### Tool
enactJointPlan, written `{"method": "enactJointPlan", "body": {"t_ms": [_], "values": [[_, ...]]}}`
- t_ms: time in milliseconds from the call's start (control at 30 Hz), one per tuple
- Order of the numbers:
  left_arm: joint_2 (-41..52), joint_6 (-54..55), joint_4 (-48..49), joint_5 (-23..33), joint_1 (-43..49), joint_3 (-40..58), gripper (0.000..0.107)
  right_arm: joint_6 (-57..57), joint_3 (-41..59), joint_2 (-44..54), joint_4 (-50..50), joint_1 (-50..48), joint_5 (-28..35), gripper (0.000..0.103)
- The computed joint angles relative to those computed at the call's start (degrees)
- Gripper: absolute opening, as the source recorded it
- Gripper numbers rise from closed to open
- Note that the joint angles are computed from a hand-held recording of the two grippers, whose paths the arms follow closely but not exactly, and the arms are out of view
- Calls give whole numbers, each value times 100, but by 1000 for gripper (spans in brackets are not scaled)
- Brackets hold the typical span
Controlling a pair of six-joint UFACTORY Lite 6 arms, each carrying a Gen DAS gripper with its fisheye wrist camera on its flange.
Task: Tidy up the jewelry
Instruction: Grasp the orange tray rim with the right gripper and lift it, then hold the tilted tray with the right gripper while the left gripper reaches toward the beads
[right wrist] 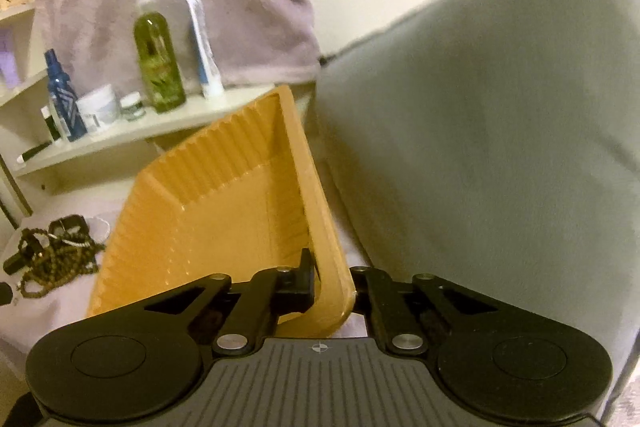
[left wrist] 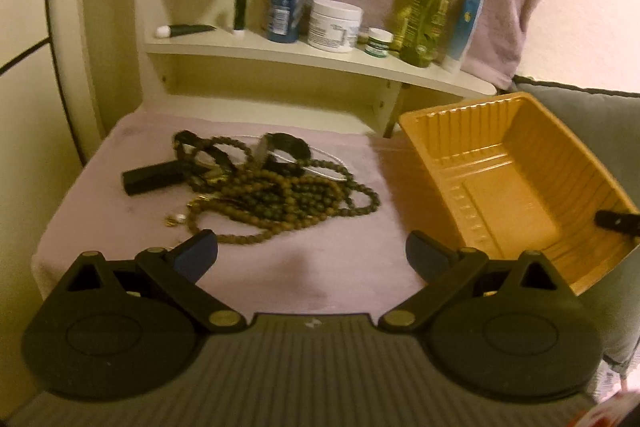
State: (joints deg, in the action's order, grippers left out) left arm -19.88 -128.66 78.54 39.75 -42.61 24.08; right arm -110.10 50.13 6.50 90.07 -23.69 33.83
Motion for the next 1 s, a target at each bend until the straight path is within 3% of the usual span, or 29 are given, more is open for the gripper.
{"method": "enactJointPlan", "body": {"t_ms": [233,500,600,667,900,1000], "values": [[-616,415,-9,187,277,-643,92,-840,-874,-870,1341,698,-777,6],[-949,677,920,-516,1520,-1209,80,-1789,-1247,-1430,2316,1340,-1304,6],[-633,480,1593,-844,2010,-1222,59,-1938,-1256,-1454,2479,1463,-1444,6],[-320,181,2143,-1011,2291,-1213,37,-1998,-1228,-1447,2523,1512,-1518,6],[350,-978,3608,-1144,2671,-1307,19,-2342,-1197,-1481,2879,1735,-1812,6],[412,-1130,3767,-1082,2667,-1316,13,-2446,-1190,-1480,2982,1788,-1881,6]]}}
